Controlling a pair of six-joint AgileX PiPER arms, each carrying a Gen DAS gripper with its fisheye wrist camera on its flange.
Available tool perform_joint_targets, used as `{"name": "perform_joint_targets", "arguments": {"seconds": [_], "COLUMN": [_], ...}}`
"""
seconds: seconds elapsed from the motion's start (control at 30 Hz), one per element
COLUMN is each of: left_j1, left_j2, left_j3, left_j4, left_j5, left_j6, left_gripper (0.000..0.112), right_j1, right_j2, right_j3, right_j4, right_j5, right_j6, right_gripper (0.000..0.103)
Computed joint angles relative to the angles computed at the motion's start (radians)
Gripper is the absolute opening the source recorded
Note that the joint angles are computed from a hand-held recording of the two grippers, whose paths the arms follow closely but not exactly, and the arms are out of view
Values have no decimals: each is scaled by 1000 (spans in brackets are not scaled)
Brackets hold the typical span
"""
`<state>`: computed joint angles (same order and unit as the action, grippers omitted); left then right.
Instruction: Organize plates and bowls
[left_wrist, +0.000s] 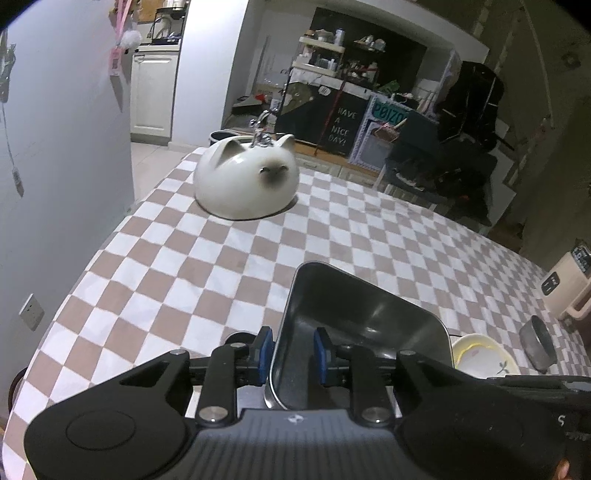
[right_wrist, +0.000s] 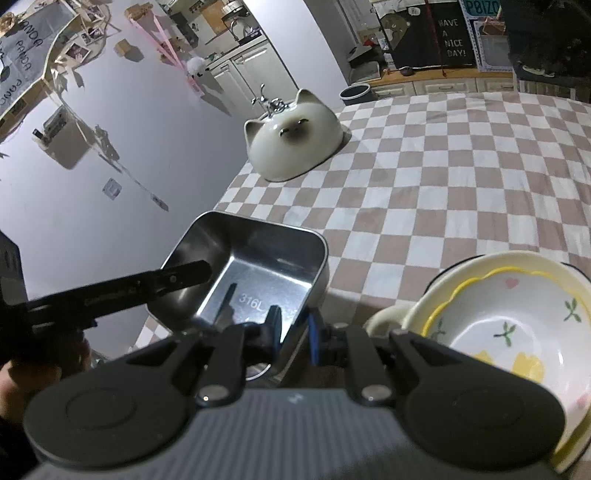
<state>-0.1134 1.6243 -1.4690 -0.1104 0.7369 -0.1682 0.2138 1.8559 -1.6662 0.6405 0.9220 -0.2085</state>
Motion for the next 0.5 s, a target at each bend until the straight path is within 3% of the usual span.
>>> {"name": "perform_joint_targets", "arguments": {"seconds": [0.5], "left_j1": [12], "left_j2": [43], "left_j3": [-19], "left_j4": [67], "left_j5": [59], "left_j6": [-38], "left_gripper": [29], "right_j1": [35], "right_j2": [81], "right_j3": [-56], "right_j4": [-14], "right_j5": [55], "right_j6": [63], "right_gripper": [18]}}
